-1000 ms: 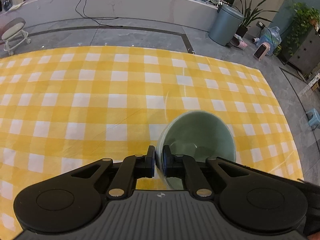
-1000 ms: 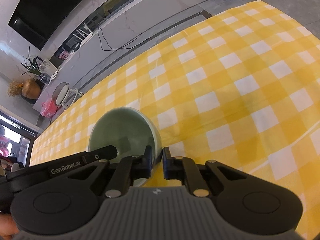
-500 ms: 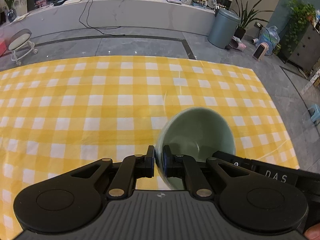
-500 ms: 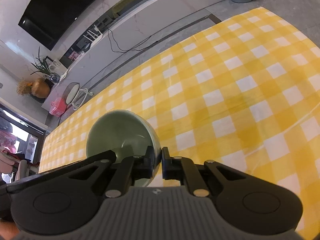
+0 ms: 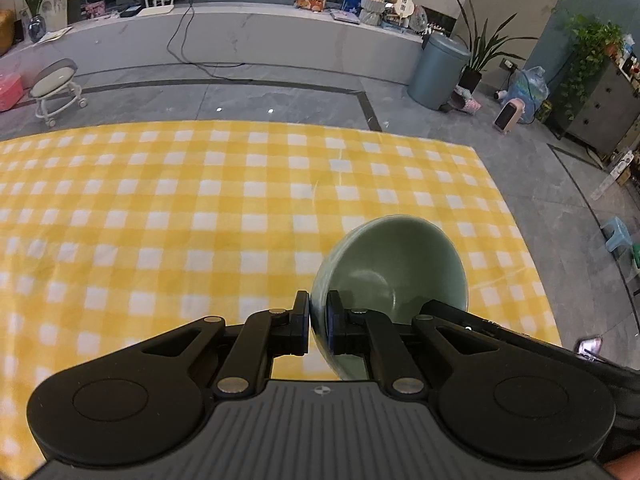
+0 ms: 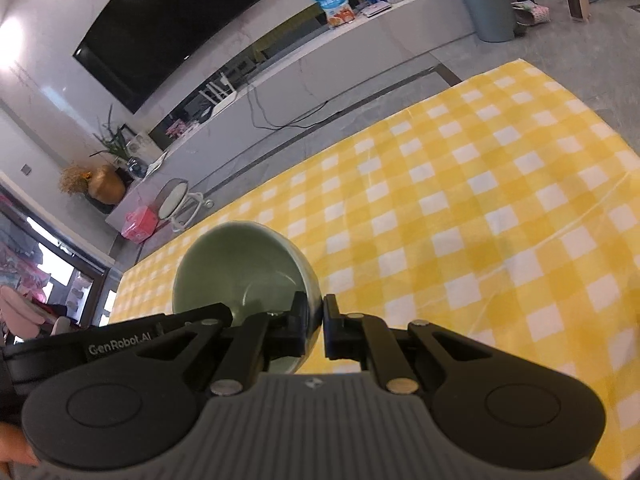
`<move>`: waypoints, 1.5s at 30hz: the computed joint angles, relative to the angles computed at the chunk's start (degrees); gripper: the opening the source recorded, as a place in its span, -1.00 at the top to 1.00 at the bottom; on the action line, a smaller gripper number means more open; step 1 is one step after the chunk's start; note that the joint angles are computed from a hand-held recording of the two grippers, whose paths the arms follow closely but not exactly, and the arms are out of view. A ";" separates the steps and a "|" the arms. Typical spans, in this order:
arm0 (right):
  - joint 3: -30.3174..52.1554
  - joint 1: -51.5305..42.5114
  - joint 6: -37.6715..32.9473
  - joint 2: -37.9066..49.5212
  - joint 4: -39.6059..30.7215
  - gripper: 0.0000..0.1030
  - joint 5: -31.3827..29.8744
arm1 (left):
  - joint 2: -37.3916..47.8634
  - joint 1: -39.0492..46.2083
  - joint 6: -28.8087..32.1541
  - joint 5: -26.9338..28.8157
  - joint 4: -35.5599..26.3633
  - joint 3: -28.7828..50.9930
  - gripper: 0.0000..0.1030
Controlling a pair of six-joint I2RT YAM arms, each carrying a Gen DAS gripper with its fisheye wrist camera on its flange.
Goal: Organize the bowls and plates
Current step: 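Lift the pale green bowl with both tools and carry it over the nested bowls, then lower the green bowl into the orange bowl and open both tools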
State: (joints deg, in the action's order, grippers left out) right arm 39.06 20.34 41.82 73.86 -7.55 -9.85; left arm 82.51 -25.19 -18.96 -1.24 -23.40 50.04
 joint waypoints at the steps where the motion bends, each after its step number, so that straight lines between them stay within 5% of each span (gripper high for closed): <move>1: -0.52 0.75 0.14 -1.34 -0.74 0.90 0.20 | -1.29 -0.12 -0.22 0.01 -1.26 -0.38 0.84; 10: -2.45 7.15 0.76 -14.46 -13.74 0.89 3.23 | -9.17 -0.87 -3.29 4.67 -9.13 -4.58 0.81; 18: -0.64 7.96 -1.70 -13.71 -23.86 0.91 2.57 | -4.84 0.54 -5.25 11.32 -8.74 -6.88 0.80; 45: 5.37 14.77 -6.34 1.45 -25.52 0.92 10.64 | 7.19 0.28 -2.67 9.86 -11.04 -2.80 0.79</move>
